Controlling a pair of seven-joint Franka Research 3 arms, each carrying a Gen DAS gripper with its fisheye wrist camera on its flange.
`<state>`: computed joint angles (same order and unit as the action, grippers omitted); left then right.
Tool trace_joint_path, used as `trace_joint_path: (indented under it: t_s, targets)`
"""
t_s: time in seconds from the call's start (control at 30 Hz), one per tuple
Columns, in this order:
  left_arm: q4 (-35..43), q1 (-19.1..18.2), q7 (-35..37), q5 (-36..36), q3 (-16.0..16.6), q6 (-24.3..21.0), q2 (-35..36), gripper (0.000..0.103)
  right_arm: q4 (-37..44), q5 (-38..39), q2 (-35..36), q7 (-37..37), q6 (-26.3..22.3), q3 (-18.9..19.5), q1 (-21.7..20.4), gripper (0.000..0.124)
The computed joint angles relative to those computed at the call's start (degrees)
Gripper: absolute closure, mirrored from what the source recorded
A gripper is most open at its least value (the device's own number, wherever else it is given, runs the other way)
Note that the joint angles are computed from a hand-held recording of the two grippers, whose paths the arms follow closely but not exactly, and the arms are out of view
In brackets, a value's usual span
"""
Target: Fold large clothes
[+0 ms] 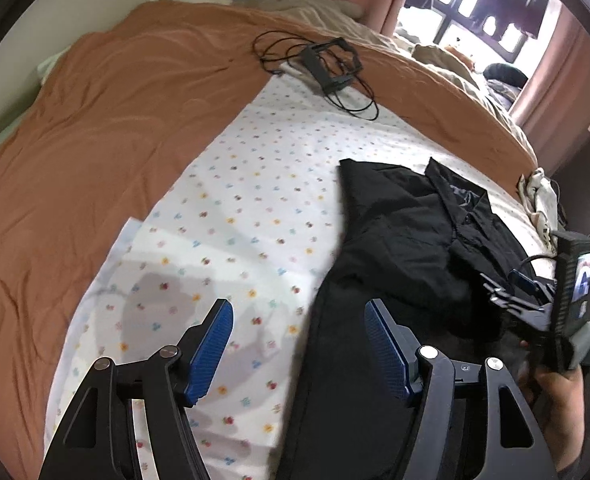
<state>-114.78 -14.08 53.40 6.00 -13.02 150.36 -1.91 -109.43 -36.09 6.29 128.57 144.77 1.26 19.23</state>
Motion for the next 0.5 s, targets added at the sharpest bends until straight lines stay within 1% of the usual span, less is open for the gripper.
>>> trace_joint_path:
  t_s: [0.03,0.07,0.1,0.13,0.17,0.2,0.23,0.3,0.33,0.4,0.43,0.5]
  targets:
    - [-0.3,0.0,0.0,0.0,0.0,0.0,-0.3,0.034,0.2,-3.0,0.5,1.2,-1.4,-0.2,0.5,0.051]
    - [-0.5,0.0,-0.1,0.3,0.0,0.1,-0.6,0.034,-0.1,-5.6,0.3,2.9,-2.1,-0.5,0.8,0.056]
    - [-0.5,0.0,-0.2,0.5,0.0,0.0,-0.6,0.034,-0.8,-6.3,-0.2,4.0,-1.6,-0.6,0.7,0.065]
    - [-0.4,-0.1,-0.1,0.6,0.0,-0.2,-0.6,0.034,-1.7,-5.1,-1.0,4.0,0.0,-0.6,0.1,0.088]
    - [-0.2,-0.1,-0.1,0.5,-0.1,-0.2,-0.5,0.034,-3.7,-1.1,-2.6,2.7,3.3,-0.7,-1.2,0.107]
    - [0.2,-0.3,-0.1,0.5,-0.2,-0.3,-0.4,0.034,-4.9,1.1,-3.6,2.4,5.3,-0.6,-2.0,0.112]
    - [0.3,-0.4,0.1,0.4,-0.3,-0.2,-0.3,0.034,-6.9,2.2,-5.4,3.3,7.8,-0.9,-2.9,0.114]
    - [0.8,-0.7,0.4,0.3,-0.5,0.0,-0.1,0.034,-9.6,2.7,-8.0,5.3,10.7,-0.7,-4.7,0.115]
    - [1.1,-0.9,0.4,0.4,-0.6,0.1,-0.1,0.034,-11.5,5.0,-9.6,4.9,12.5,-0.7,-5.8,0.117]
    - [1.9,-1.3,0.4,1.2,-1.0,0.0,0.2,0.034,-15.3,10.9,-12.3,3.5,16.7,-1.0,-7.5,0.118]
    - [2.1,-1.4,0.3,1.4,-1.0,0.0,0.3,0.034,-17.5,15.1,-13.9,2.0,19.0,-1.5,-8.0,0.119]
    - [2.7,-1.8,0.4,1.4,-1.3,0.0,0.7,0.034,-21.1,25.1,-16.2,-2.4,22.7,-3.5,-7.5,0.119]
